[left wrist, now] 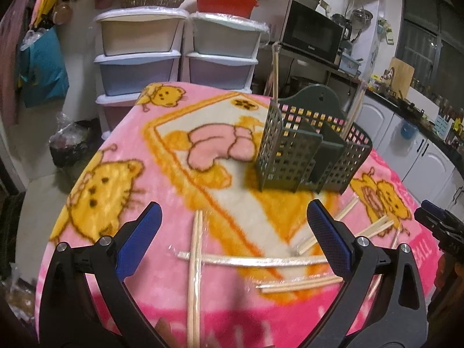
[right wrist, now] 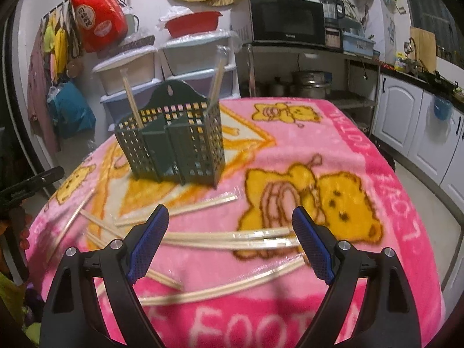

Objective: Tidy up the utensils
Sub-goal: 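Lower the left gripper onto another wrapped chopstick pair and close it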

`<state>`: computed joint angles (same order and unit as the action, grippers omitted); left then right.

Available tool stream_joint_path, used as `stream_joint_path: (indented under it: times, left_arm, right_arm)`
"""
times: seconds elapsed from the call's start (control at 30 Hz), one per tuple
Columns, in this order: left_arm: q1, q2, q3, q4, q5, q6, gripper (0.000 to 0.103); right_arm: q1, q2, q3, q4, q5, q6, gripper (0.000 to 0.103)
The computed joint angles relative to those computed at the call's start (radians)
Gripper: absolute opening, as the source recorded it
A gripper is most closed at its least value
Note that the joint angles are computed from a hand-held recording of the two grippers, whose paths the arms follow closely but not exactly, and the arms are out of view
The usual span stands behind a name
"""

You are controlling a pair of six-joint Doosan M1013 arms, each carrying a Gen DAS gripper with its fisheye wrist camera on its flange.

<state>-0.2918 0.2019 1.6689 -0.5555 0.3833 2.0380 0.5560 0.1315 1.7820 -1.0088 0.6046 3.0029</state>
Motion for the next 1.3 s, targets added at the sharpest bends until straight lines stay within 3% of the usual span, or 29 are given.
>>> stream_joint_path:
  times: [0.3,0.57,0.77,0.93,1.17,1.3]
  left_arm:
    - [0.006,0.004,0.019,0.058,0.022,-0.032,0.092]
    - [0.005,0.032,-0.002,0.119,0.052,-0.056,0.092]
    - [0.015,0.078,-0.060,0.098,0.124,-0.030,0.092]
    - [0.026,0.124,-0.122,0.129,0.194,-0.081,0.092]
    - [0.028,0.175,-0.182,0.144,0.286,-0.110,0.060]
    - [0.023,0.185,-0.195,0.177,0.291,-0.133,0.050]
  right_arm:
    - [-0.022,-0.009,0.036,0.086,0.032,0.015,0.083]
    - [-0.069,0.004,0.042,0.221,0.025,-0.040,0.073]
    - [-0.105,0.018,0.036,0.342,0.004,-0.105,0.066]
    - [-0.120,0.020,0.040,0.376,-0.012,-0.112,0.058]
    - [-0.125,0.017,0.045,0.375,-0.007,-0.101,0.043]
    - [-0.129,0.010,0.055,0.364,-0.010,-0.085,0.032]
